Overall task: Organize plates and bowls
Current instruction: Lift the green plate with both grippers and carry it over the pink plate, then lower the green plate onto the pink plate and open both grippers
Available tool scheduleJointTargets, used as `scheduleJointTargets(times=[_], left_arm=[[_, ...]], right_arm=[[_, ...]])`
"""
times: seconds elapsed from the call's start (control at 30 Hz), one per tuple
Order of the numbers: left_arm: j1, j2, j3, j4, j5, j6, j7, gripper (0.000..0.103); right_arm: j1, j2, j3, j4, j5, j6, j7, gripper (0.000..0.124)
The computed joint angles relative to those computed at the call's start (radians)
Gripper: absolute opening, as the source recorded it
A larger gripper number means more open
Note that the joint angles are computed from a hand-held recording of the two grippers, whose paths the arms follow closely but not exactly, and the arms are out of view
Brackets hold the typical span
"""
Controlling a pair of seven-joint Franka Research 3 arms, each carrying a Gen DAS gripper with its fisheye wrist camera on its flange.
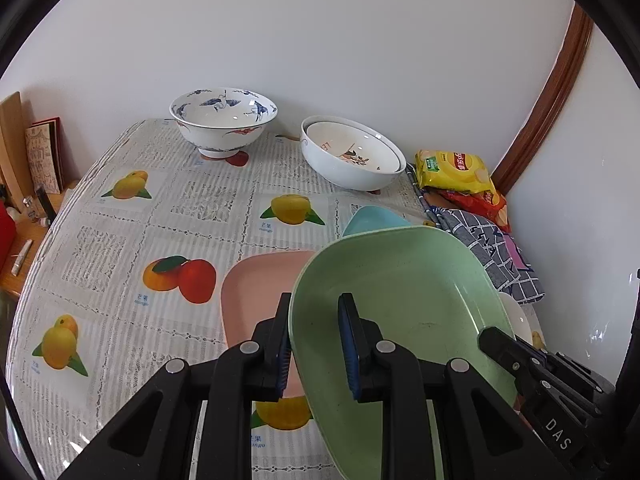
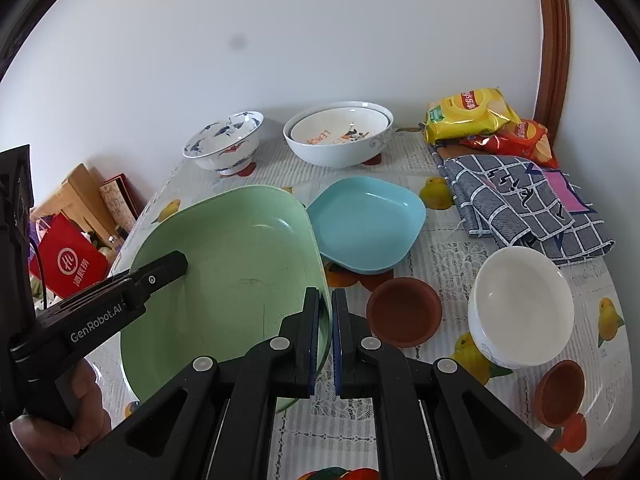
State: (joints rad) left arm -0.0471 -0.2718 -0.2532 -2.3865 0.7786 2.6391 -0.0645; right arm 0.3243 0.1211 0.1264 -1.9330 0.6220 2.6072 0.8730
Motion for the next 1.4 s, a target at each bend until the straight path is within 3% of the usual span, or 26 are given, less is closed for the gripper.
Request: scheduleJointTargets(times=[0.8, 1.4], left_arm=[[0.045, 0.063, 0.055, -0.075, -0.094, 0.073, 0.069, 0.021], [0.063, 0.154, 0.087, 0.000, -0.001, 0.064, 0.037, 0.021]], right_arm=[[0.039, 0.149, 0.023, 0.085, -0.128, -0.049, 0.094, 0.006], [0.060, 0.264, 0.029, 0.198, -0.210, -0.036, 0.139, 0.007]])
